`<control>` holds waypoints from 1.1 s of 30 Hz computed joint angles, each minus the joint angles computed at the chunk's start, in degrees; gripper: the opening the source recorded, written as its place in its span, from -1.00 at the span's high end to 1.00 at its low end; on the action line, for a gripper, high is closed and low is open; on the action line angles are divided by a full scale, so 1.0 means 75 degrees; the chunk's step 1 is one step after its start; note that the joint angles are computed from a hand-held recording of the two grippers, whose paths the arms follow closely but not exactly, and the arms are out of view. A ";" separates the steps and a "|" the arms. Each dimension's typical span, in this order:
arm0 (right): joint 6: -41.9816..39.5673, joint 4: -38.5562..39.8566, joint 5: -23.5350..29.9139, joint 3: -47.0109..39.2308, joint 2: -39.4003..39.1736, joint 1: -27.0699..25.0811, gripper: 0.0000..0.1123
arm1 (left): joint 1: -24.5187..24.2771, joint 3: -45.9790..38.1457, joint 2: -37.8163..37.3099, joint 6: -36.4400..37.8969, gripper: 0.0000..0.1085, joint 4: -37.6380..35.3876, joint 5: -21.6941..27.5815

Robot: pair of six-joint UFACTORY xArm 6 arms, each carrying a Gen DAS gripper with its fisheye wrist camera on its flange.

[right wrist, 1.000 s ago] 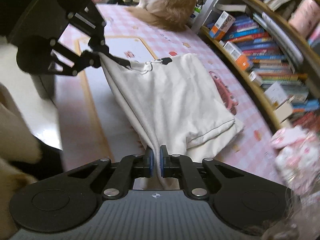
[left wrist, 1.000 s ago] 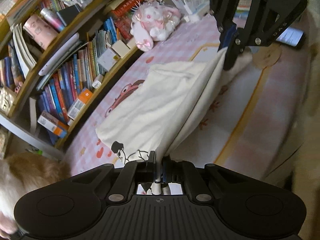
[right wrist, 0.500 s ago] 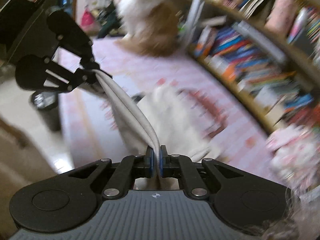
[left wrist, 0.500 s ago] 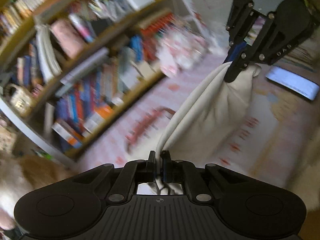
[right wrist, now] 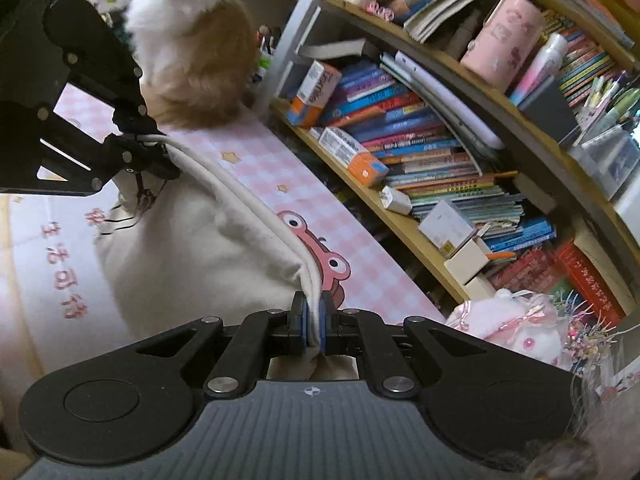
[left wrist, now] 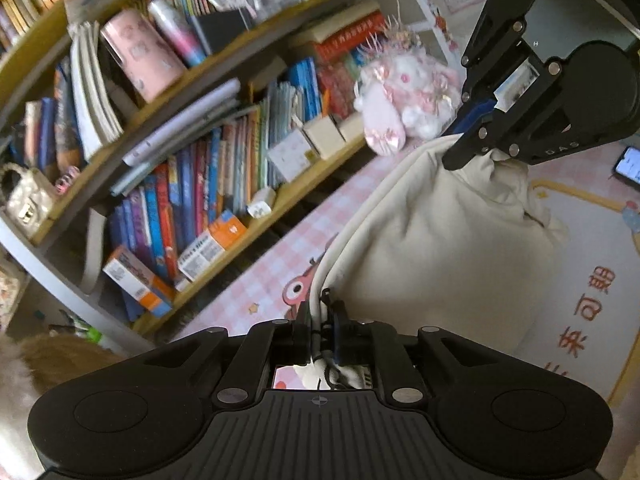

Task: Fold clothes
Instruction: 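Lift the bag edge with both grippers and fold it over the bag, then open both grippers and withdraw above the folded bag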

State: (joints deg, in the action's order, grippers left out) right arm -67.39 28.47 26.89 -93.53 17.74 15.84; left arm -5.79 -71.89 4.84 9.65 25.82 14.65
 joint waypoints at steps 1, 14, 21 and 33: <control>0.0206 -0.0217 0.0024 -0.0198 0.0190 0.0018 0.90 | 0.0013 -0.0096 0.0119 0.0189 0.75 -0.0167 0.0034; 0.2007 -0.1844 0.0836 -0.2499 0.2193 0.0095 0.87 | 0.0135 -0.1429 0.1554 0.2322 0.70 -0.1938 0.0673; 0.2674 -0.2643 0.1086 -0.3493 0.3082 0.0108 0.77 | 0.0252 -0.2026 0.2268 0.1665 -0.02 -0.0758 0.0746; 0.4545 -0.4213 0.0271 -0.3943 0.3718 -0.0012 -0.33 | 0.0687 -0.1863 0.2172 0.0504 -0.67 0.0210 0.0122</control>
State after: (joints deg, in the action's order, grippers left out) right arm -33.30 -3.13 28.93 -123.10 45.62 15.75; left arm -0.64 -85.87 21.14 13.43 27.39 15.56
